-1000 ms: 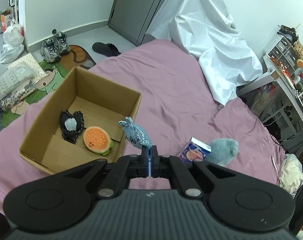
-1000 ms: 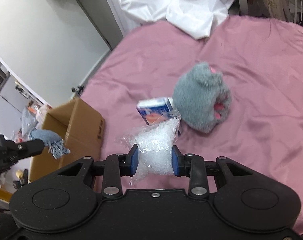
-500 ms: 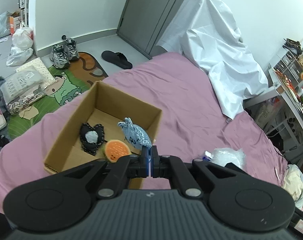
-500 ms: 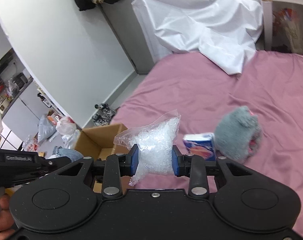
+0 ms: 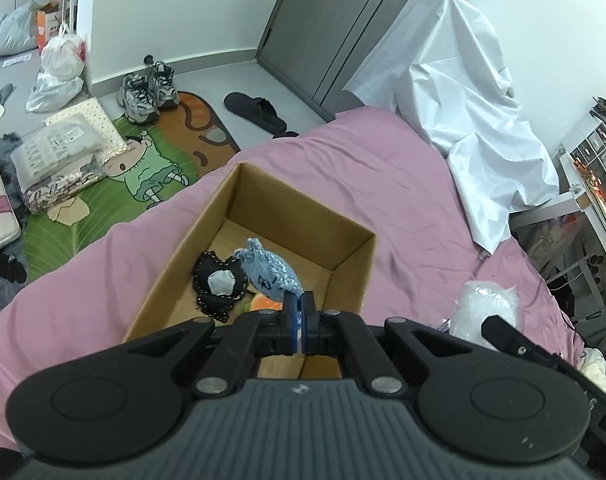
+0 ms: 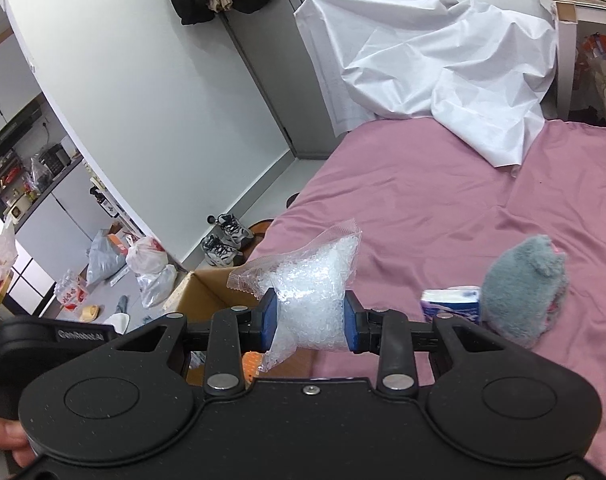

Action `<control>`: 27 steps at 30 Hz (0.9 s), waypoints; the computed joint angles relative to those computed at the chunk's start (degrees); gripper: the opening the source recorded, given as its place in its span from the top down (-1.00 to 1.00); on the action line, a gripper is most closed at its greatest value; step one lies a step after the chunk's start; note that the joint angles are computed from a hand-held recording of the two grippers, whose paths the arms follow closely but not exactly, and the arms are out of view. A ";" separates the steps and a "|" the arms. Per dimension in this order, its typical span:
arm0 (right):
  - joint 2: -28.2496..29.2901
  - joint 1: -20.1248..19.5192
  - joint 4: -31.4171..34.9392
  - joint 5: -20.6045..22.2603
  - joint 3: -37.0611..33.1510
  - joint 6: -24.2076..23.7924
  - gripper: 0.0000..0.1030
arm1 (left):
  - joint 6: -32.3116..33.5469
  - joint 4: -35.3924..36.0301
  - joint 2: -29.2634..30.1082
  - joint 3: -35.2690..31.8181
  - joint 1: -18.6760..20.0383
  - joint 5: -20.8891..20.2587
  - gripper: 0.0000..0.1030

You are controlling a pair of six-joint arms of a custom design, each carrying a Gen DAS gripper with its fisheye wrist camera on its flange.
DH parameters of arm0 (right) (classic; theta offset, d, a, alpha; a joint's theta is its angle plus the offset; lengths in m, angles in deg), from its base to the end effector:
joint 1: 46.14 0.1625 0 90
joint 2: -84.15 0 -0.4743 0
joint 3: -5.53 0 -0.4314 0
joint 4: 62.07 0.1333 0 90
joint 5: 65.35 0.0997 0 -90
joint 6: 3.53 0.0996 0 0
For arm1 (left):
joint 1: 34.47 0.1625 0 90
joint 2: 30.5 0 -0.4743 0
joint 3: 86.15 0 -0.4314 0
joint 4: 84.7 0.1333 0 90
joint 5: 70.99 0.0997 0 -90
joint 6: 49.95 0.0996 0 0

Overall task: Organize soft objects
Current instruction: 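Carry fish plush and foam bag into the box and release both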

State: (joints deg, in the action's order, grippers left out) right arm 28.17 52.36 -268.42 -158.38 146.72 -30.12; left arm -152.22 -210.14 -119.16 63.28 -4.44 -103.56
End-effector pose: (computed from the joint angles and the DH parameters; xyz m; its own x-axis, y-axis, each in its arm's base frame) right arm 0.1914 -0.4144 0.0922 -0.8302 -0.4867 0.2719 -0.5570 0.7030 -0.4422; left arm -0.1414 -0.3327 0.1691 -0.7737 -0.5794 -0.2562 -0.1245 0.5356 -0.8352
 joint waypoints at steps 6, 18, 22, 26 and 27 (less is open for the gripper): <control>2.57 2.34 0.24 -1.19 -1.75 1.02 0.37 | 2.60 -3.45 -1.46 1.53 2.42 -0.49 0.99; 7.06 6.79 3.28 -3.63 -5.74 2.48 0.37 | 4.16 -0.69 -6.15 1.58 4.90 -1.66 0.84; 8.03 8.07 4.24 -3.98 -6.71 3.42 0.19 | 1.81 4.25 -7.32 0.46 5.05 -1.98 0.30; 7.77 7.83 2.80 -3.21 -6.54 5.95 -0.44 | -2.32 12.02 -7.75 -1.10 3.96 -1.31 -0.57; 7.38 7.61 3.01 -2.82 -6.44 6.01 -0.44 | -2.64 12.62 -7.84 -1.16 3.69 -1.12 -0.62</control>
State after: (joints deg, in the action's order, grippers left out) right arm 35.55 59.96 -265.41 -161.20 140.28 -24.11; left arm -154.87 -197.52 -127.00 62.12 -0.75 -104.68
